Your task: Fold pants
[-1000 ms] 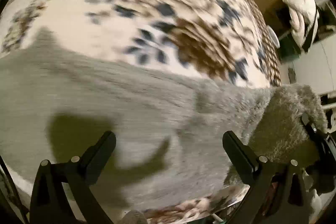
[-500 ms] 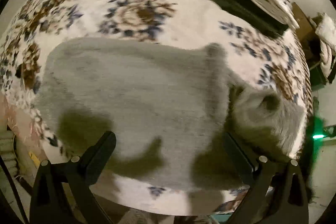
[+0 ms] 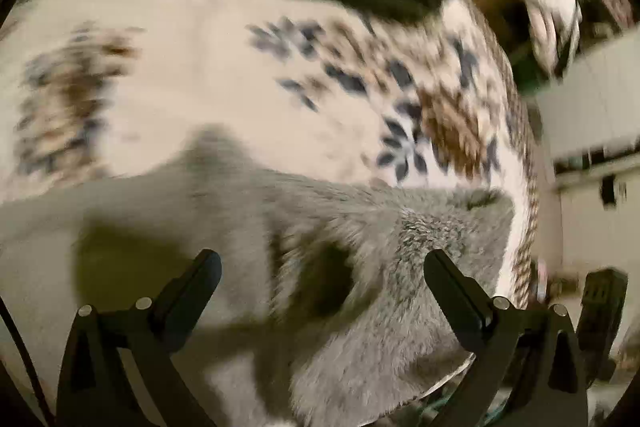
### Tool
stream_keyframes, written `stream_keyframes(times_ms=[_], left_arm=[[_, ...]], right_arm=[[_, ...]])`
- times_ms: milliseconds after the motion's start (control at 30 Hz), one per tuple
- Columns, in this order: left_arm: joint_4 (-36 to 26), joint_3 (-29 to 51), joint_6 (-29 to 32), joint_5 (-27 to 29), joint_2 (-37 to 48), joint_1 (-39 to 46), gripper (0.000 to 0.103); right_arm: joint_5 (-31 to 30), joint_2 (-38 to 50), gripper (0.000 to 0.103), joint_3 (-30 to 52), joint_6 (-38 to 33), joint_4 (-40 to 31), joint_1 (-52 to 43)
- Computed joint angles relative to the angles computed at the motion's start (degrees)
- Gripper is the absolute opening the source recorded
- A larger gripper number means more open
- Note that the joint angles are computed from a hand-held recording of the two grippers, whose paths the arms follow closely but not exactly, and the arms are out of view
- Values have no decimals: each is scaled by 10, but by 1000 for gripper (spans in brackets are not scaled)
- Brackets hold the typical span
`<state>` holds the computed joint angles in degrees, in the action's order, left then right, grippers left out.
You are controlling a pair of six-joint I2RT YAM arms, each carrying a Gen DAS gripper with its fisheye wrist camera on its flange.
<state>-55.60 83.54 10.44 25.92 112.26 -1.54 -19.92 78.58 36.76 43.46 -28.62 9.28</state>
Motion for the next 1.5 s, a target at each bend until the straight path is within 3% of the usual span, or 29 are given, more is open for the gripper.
stream_keyframes(times_ms=[33, 67, 100, 133, 233, 267, 367, 433, 467, 500, 600, 733, 800, 967, 1033, 1067, 1133, 1300, 1400, 1500], left_arm=[[6, 4, 5, 7, 20, -12, 83], [22, -5, -4, 18, 30, -18, 35], [15, 0, -7, 7, 51, -19, 17], [14, -2, -18, 4, 55, -12, 17], [9, 11, -59, -4, 89, 42, 22], [-13, 24, -64, 25, 104, 66, 25], [-45, -2, -54, 54, 58, 107, 31], [-33, -62, -35, 44, -21, 115, 45], [-28, -97, -27, 44, -63, 117, 61], [-20, -136, -19, 39, -105, 115, 68], [25, -256, -1, -29, -180, 71, 68], [129, -398, -27, -93, -181, 63, 68], [128, -420, -33, -57, -194, 107, 68], [53, -397, -10, 44, -304, 273, 69], [30, -363, 8, 80, -282, 366, 81], [28, -350, 9, 88, -266, 406, 93], [56, -323, -6, 120, -215, 506, 102], [174, -278, -110, 177, -56, 647, 103], [262, -258, -183, 185, 8, 655, 103], [301, -221, -228, 196, 60, 648, 101]], right_arm=[[-21, 9, 88, -17, -20, 11, -40], [-37, 25, 88, -23, -37, 21, -68], [-48, 46, 88, -27, -51, 35, -86], [-58, 73, 88, -28, -67, 49, -97], [-50, 192, 88, 0, -83, 98, -84], [-50, 218, 88, 8, -84, 105, -84], [-44, 207, 88, 6, -53, 109, -73], [-34, 148, 88, -17, -30, 97, -61], [-29, 121, 88, -26, -25, 84, -56], [-22, 88, 88, -36, -17, 63, -46], [-17, 47, 88, -45, -10, 16, -26], [-8, 29, 88, -18, -12, -64, 9], [8, 52, 88, 29, -26, -92, 30], [35, 133, 88, 204, -52, -151, 106], [21, 188, 88, 289, -54, -163, 135], [16, 221, 88, 338, -53, -169, 153], [11, 275, 88, 416, -53, -176, 185], [9, 425, 88, 578, -41, -169, 246], [-10, 535, 88, 690, -34, -178, 256], [-6, 608, 88, 771, -35, -192, 263]])
